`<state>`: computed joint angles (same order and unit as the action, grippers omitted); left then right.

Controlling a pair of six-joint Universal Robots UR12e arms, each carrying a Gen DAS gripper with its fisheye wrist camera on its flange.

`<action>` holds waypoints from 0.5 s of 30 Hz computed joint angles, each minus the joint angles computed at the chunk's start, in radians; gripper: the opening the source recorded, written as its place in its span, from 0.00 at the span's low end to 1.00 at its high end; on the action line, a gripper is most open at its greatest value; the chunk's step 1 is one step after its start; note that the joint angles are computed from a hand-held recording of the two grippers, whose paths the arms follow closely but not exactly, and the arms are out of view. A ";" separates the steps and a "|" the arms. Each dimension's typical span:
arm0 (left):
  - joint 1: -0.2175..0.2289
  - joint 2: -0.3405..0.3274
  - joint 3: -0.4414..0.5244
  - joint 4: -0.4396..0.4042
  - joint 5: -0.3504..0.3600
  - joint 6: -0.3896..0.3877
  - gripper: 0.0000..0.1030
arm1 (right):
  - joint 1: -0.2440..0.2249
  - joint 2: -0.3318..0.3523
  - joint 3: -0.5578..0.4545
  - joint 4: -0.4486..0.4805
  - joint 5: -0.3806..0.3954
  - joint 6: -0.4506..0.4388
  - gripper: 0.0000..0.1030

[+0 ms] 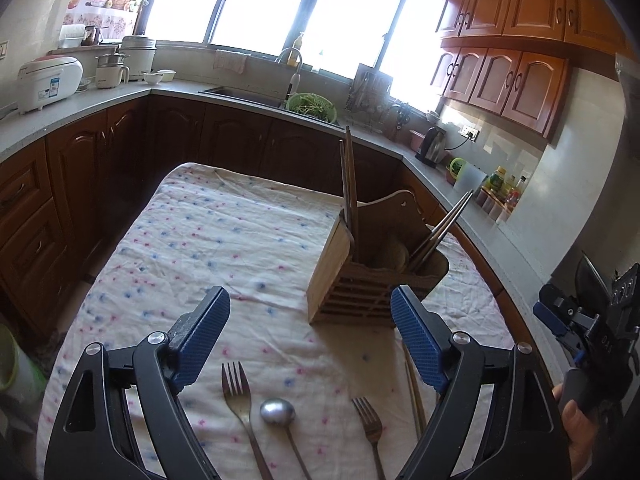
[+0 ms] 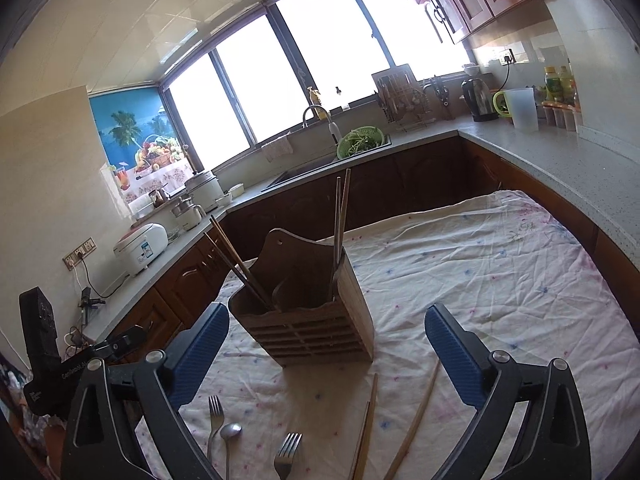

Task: Organize utensils
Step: 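Withdraw both open grippers back down to the remaining utensils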

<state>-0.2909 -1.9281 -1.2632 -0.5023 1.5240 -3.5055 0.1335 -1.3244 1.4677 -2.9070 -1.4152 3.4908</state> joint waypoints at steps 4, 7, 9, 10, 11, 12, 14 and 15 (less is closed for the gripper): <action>-0.007 0.030 -0.046 0.004 0.001 -0.002 0.83 | 0.000 -0.031 0.050 -0.003 -0.012 0.013 0.97; -0.012 0.049 -0.077 0.008 -0.001 -0.001 0.83 | -0.004 -0.054 0.086 -0.003 -0.015 0.029 0.97; -0.016 0.061 -0.097 0.010 0.000 -0.001 0.83 | -0.002 -0.069 0.110 -0.005 -0.024 0.037 0.97; -0.017 0.067 -0.108 0.010 -0.002 -0.003 0.83 | -0.003 -0.075 0.120 -0.006 -0.025 0.039 0.97; -0.018 0.072 -0.117 0.007 -0.003 -0.006 0.83 | -0.001 -0.083 0.133 -0.010 -0.028 0.040 0.97; -0.020 0.076 -0.126 0.002 -0.005 -0.008 0.83 | 0.000 -0.089 0.143 -0.010 -0.033 0.039 0.97; -0.023 0.084 -0.143 -0.007 -0.006 -0.012 0.83 | 0.000 -0.101 0.162 -0.010 -0.037 0.036 0.97; -0.024 0.088 -0.151 -0.009 -0.007 -0.010 0.83 | 0.000 -0.106 0.171 -0.011 -0.038 0.034 0.97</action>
<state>-0.3149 -1.8399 -1.4146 -0.5118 1.5168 -3.5158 0.1340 -1.4306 1.6391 -2.9184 -1.4533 3.5252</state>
